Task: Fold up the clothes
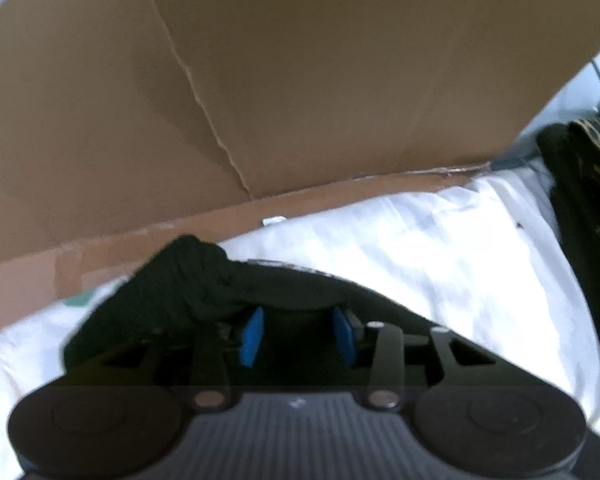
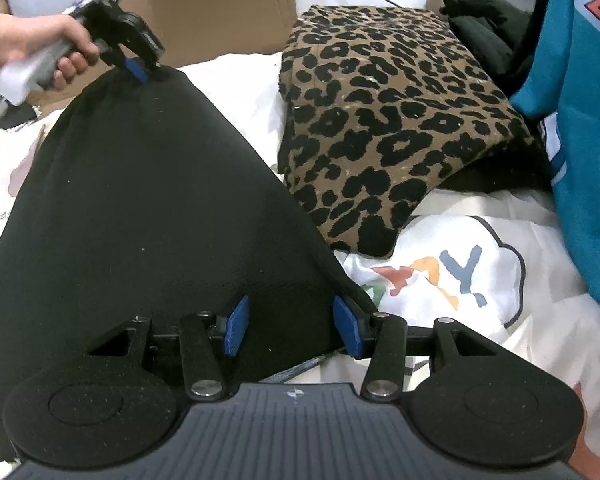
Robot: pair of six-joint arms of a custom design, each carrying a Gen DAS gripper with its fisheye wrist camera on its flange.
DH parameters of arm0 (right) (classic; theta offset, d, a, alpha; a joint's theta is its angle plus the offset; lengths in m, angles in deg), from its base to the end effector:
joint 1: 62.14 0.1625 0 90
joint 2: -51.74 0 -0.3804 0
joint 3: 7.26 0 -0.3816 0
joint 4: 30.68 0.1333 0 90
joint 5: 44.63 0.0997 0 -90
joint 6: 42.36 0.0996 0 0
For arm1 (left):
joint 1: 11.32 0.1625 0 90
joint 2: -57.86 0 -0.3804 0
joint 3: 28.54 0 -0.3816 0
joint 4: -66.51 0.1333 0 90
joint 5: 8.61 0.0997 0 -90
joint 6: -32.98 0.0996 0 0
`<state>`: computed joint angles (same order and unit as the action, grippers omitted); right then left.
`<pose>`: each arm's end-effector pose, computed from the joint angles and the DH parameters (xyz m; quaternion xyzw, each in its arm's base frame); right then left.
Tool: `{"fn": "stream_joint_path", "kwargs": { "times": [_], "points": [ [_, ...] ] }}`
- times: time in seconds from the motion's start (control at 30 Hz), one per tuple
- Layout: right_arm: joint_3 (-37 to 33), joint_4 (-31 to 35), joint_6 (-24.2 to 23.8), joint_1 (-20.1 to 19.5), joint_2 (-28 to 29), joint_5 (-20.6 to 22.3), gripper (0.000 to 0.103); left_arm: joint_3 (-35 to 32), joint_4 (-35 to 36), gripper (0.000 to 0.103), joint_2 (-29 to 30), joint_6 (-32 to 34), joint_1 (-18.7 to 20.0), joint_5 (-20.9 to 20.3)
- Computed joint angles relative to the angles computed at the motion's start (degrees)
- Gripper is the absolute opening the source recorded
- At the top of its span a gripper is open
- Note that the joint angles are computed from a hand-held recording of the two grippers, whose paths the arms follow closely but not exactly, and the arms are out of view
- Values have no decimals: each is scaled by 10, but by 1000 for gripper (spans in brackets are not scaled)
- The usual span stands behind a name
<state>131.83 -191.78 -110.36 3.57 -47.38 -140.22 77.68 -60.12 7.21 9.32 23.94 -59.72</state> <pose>-0.0390 -0.3869 0.2596 0.3460 -0.8979 0.1518 0.2258 -0.3165 -0.4636 0.0362 0.3020 0.8814 -0.0873 0.3525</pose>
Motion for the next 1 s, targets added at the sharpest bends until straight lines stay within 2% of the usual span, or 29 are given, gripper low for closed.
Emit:
{"fn": "stream_joint_path", "kwargs": {
  "times": [0.23, 0.3, 0.37, 0.47, 0.6, 0.7, 0.8, 1.0],
  "points": [
    [5, 30, 23, 4, -28, 24, 54, -7, 48, 42, -67, 41, 1, 10],
    [8, 45, 16, 5, -35, 36, 54, -5, 65, 36, -85, 36, 8, 10],
    [16, 31, 13, 4, -36, 45, 54, 0, 75, 31, -99, 29, 17, 1],
    [28, 3, 18, 3, -32, 55, 54, 19, 82, 31, -128, 26, 32, -11],
    [28, -9, 25, 7, -14, 36, 54, 33, 47, 31, -105, 14, 46, -8],
    [30, -36, 18, 10, 5, 5, 54, 46, 2, 35, -88, 6, 50, 19],
    [31, -44, 9, 8, 4, -2, 54, 53, -31, 36, -73, 12, 53, 33],
    [27, -43, 25, 19, 1, -24, 54, 49, -15, 37, -103, 42, 55, 8]
  ]
}}
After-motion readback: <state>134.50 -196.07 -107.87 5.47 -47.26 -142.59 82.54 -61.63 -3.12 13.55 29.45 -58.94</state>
